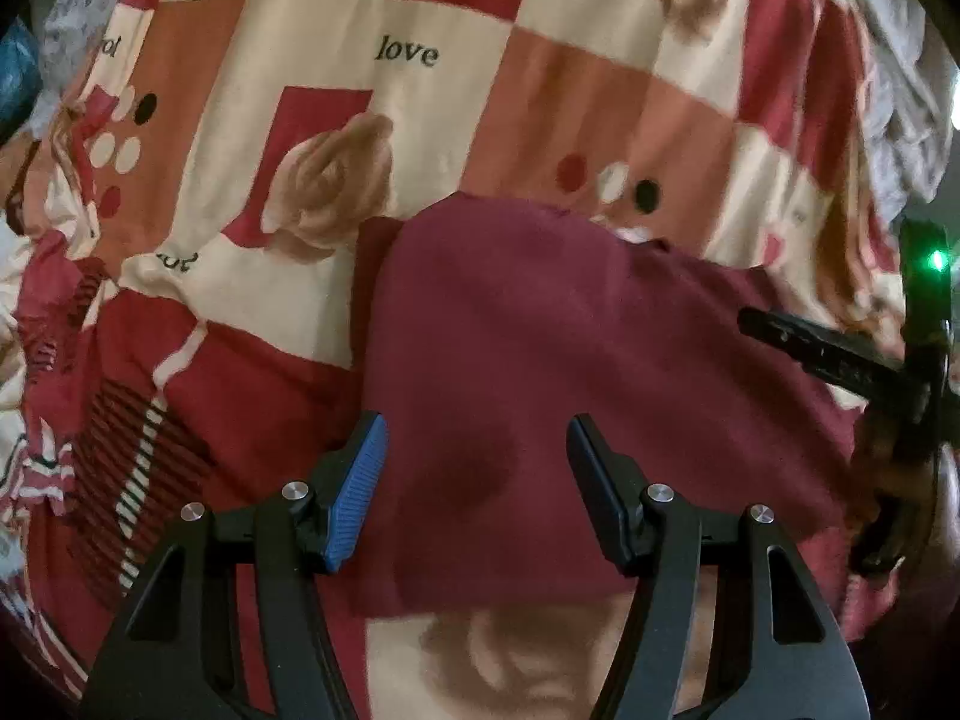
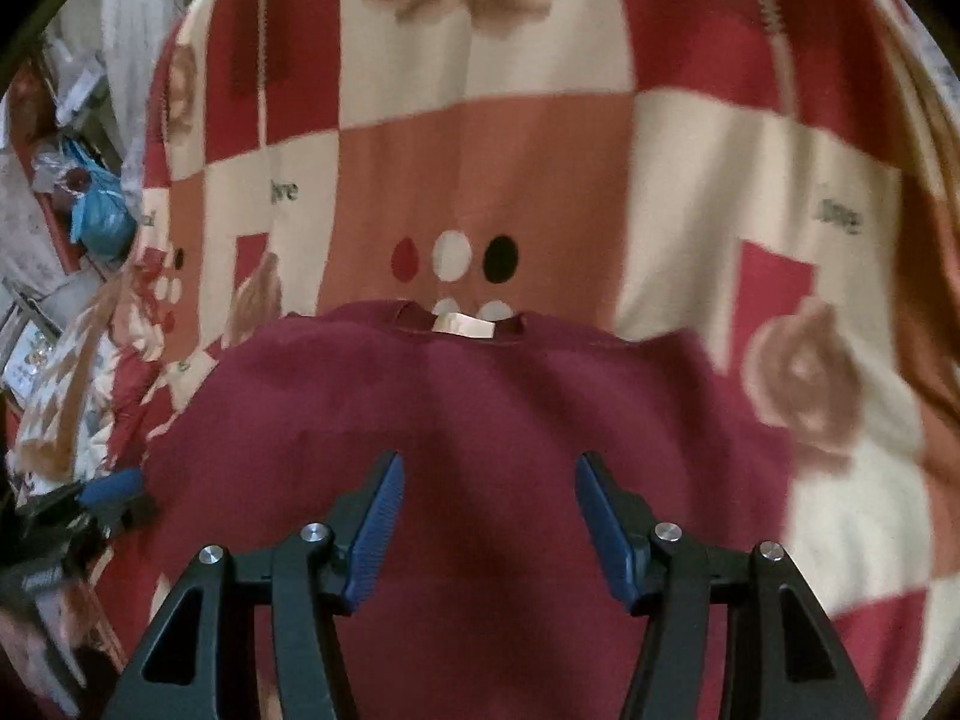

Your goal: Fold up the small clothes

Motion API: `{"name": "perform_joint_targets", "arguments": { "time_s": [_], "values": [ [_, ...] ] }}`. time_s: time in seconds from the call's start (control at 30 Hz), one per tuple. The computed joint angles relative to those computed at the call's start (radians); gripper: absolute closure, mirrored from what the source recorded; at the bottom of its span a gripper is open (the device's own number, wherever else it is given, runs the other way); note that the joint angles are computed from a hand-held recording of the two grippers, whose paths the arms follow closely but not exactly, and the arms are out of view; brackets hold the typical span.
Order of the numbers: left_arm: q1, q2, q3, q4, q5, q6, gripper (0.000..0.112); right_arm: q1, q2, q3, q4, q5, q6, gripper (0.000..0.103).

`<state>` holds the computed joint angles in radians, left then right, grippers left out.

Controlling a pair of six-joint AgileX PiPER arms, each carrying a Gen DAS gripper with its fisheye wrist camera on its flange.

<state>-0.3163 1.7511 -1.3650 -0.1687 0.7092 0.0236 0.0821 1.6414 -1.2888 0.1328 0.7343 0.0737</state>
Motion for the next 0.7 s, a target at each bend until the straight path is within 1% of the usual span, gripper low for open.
{"name": "perform_joint_targets", "arguments": {
  "time_s": [0.07,0.1,0.13,0.17,0.2,0.27,0.3,0.37,0.4,0.57,0.67,0.7],
  "values": [
    [-0.019,0.021,0.011,0.075,-0.028,-0.048,0.050,0.015,0.071,-0.035,-0.124,-0.007,0.073,0.046],
    [-0.027,0.032,0.017,0.116,-0.046,-0.079,0.050,0.014,0.092,-0.034,-0.196,-0.026,0.117,0.046],
    [-0.035,0.035,0.027,0.152,-0.062,-0.101,0.050,-0.001,0.107,-0.027,-0.229,-0.049,0.131,0.050],
    [-0.041,0.033,0.039,0.180,-0.080,-0.113,0.047,-0.008,0.116,-0.021,-0.287,-0.070,0.172,0.050],
    [-0.042,0.034,0.043,0.189,-0.091,-0.110,0.047,-0.013,0.123,-0.025,-0.323,-0.072,0.201,0.050],
    [-0.030,0.039,0.041,0.158,-0.090,-0.089,0.047,-0.040,0.132,-0.037,-0.330,-0.066,0.257,0.050],
    [-0.021,0.040,0.042,0.135,-0.092,-0.075,0.047,-0.057,0.137,-0.050,-0.314,-0.047,0.261,0.049],
    [-0.022,0.035,0.045,0.137,-0.091,-0.076,0.047,-0.104,0.129,-0.040,-0.213,-0.056,0.219,0.049],
    [-0.027,0.031,0.051,0.147,-0.093,-0.082,0.047,-0.112,0.120,-0.040,-0.207,-0.046,0.221,0.049],
    [-0.033,0.027,0.058,0.162,-0.095,-0.096,0.047,-0.059,0.055,-0.060,-0.324,0.059,0.287,0.048],
    [-0.032,0.027,0.058,0.156,-0.093,-0.091,0.047,-0.043,0.025,-0.059,-0.324,0.071,0.271,0.047],
    [-0.032,0.027,0.058,0.156,-0.093,-0.091,0.047,-0.038,0.032,-0.061,-0.348,0.080,0.281,0.046]
  ]
}}
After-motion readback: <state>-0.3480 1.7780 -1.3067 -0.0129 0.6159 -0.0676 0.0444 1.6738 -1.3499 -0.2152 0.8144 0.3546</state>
